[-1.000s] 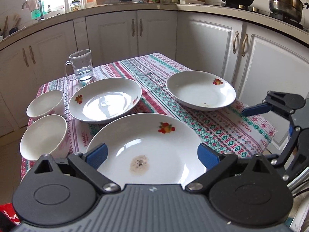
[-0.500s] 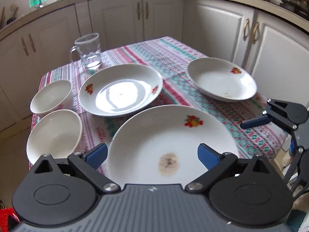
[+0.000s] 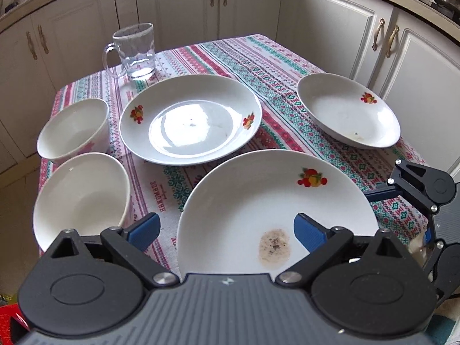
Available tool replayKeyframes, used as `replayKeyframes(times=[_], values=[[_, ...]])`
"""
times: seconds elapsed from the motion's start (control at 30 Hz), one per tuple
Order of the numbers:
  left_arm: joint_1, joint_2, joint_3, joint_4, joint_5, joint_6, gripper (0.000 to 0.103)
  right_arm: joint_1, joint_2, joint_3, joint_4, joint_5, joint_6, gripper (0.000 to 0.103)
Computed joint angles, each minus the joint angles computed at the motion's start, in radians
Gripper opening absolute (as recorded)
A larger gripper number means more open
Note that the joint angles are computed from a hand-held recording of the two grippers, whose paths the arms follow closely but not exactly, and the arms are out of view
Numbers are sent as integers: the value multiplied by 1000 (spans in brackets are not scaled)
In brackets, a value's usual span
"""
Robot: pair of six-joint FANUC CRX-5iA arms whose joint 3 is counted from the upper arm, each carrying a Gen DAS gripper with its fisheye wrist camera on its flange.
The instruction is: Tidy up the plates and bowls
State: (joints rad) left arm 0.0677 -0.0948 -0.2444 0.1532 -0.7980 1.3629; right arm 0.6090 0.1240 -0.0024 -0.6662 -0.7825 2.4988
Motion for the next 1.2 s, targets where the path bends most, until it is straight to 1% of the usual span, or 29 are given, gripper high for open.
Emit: replayKeyframes(times=[0.07, 0.23, 0.37, 0.53, 0.57, 0.73, 0.8, 0.9, 1.2], values=[[5, 7, 4, 13, -9, -10, 98, 0, -4, -7, 0, 12, -5, 103], [17, 33, 20, 37, -41, -29, 97, 2, -1, 2, 17, -2, -17, 103], [21, 52, 33, 48, -51, -38, 96, 10, -2, -1, 29, 8, -27, 103], [27, 76, 50, 62, -72, -63, 96, 9, 13, 17, 6, -6, 1, 103], [28, 79, 51, 65, -75, -69, 95, 9, 15, 20, 1, -8, 9, 103], [38, 106, 71, 82, -108, -81, 83, -4, 28, 37, -39, -32, 58, 103], [39, 117, 81, 83, -122, -80, 76, -7, 33, 42, -46, -39, 68, 103], [41, 125, 88, 87, -134, -86, 74, -8, 35, 45, -53, -43, 75, 103], [38, 140, 110, 74, -159, -88, 74, -15, 44, 55, -76, -55, 103, 103]])
